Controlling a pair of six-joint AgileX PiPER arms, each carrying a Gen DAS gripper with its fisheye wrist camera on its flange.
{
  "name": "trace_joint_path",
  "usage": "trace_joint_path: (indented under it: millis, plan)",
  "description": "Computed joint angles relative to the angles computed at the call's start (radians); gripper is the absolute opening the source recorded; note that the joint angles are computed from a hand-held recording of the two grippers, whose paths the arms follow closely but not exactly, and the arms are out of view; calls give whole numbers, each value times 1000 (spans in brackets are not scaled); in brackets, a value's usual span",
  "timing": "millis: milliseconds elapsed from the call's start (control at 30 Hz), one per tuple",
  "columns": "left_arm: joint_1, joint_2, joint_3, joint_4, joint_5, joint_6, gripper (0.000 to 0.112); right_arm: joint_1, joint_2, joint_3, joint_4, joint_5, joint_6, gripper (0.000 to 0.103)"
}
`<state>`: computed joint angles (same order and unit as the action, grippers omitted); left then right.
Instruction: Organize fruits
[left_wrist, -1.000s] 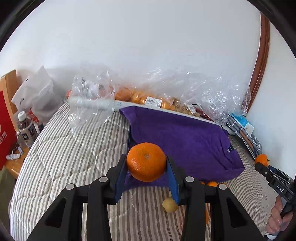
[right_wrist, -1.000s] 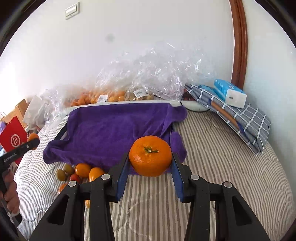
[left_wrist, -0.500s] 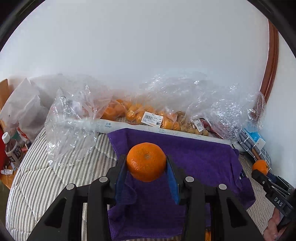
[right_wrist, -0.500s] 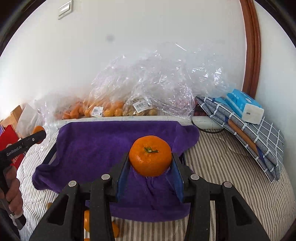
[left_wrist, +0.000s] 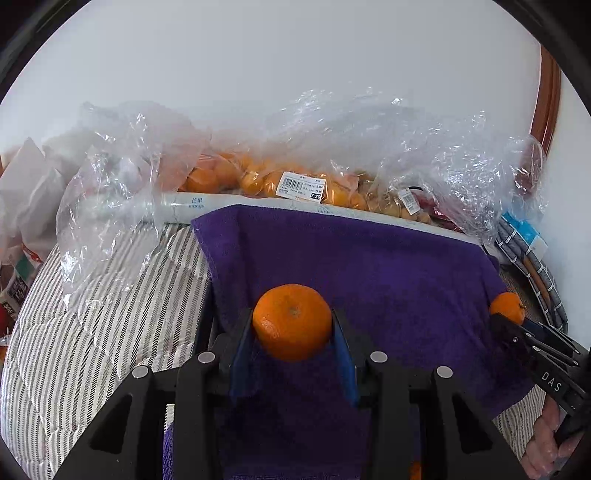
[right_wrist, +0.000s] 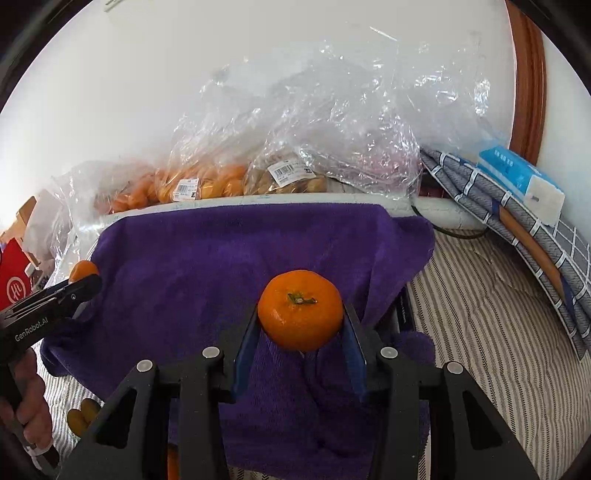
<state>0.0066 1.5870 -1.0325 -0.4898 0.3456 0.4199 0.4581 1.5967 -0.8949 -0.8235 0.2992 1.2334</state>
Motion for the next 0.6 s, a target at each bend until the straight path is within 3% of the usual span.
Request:
trace_joint_path:
  millis: [100, 267, 600]
  plan:
    - [8, 28, -22, -12, 37, 6, 39, -5, 17, 1, 13, -7, -1, 43]
    - [-8, 62, -47, 72, 43, -72, 39, -19, 35, 1, 73, -22, -51, 43]
    - [-9, 69, -54, 84, 54, -82, 39, -13, 55, -12, 66, -23, -54, 44]
